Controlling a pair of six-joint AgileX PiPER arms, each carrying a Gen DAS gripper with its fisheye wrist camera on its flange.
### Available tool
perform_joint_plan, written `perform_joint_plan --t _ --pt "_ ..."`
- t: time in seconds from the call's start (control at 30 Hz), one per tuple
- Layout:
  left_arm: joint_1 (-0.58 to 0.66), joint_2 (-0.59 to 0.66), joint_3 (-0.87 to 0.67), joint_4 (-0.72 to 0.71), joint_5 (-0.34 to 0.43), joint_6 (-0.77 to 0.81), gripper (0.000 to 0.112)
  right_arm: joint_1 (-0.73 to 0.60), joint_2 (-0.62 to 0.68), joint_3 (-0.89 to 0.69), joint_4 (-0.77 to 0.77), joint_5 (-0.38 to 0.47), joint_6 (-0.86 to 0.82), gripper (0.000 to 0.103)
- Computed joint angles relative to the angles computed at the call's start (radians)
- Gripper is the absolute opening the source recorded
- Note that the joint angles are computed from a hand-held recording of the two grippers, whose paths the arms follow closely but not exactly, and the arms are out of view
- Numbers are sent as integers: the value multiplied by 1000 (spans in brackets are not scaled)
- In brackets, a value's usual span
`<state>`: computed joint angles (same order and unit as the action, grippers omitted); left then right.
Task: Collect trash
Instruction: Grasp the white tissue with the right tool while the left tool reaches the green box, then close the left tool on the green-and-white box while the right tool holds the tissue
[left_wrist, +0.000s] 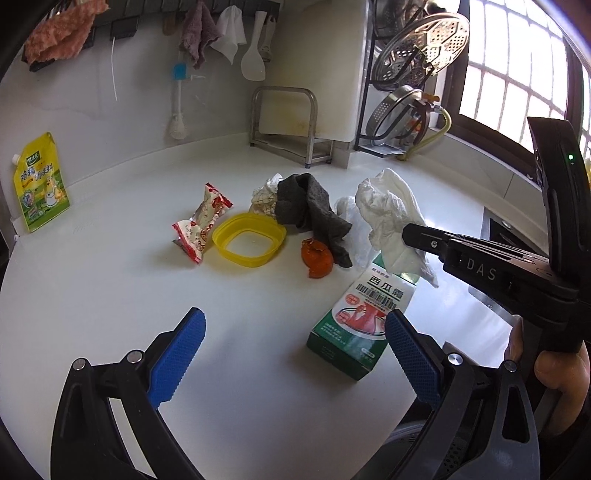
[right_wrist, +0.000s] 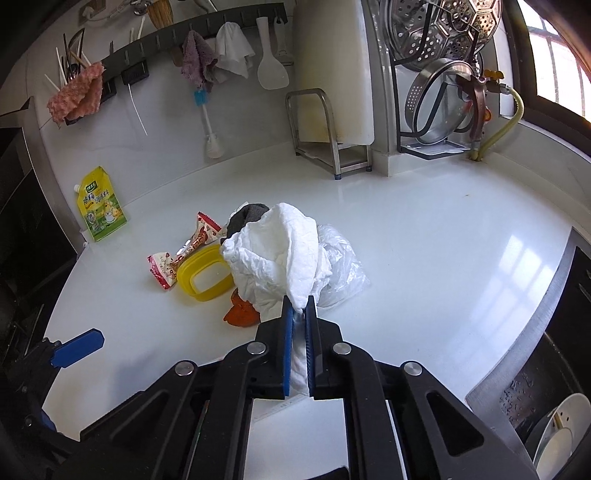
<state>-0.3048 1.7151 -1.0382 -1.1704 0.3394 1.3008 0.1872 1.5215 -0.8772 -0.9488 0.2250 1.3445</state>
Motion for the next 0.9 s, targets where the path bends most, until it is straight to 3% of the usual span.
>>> perform_joint_plan --t 0.23,0.53,0.8,0.9 --pt "-42 34 -44 81 46 -52 96 -36 -211 179 -1 3 60 6" --pt "-110 124 -175 412 107 -323 96 -19 -499 403 33 84 124 6" --pt "-155 224 -303 652 182 -592 96 58 -647 495 71 157 163 6" --pt "-156 240 -320 658 203 -605 96 64 -687 512 105 163 142 6"
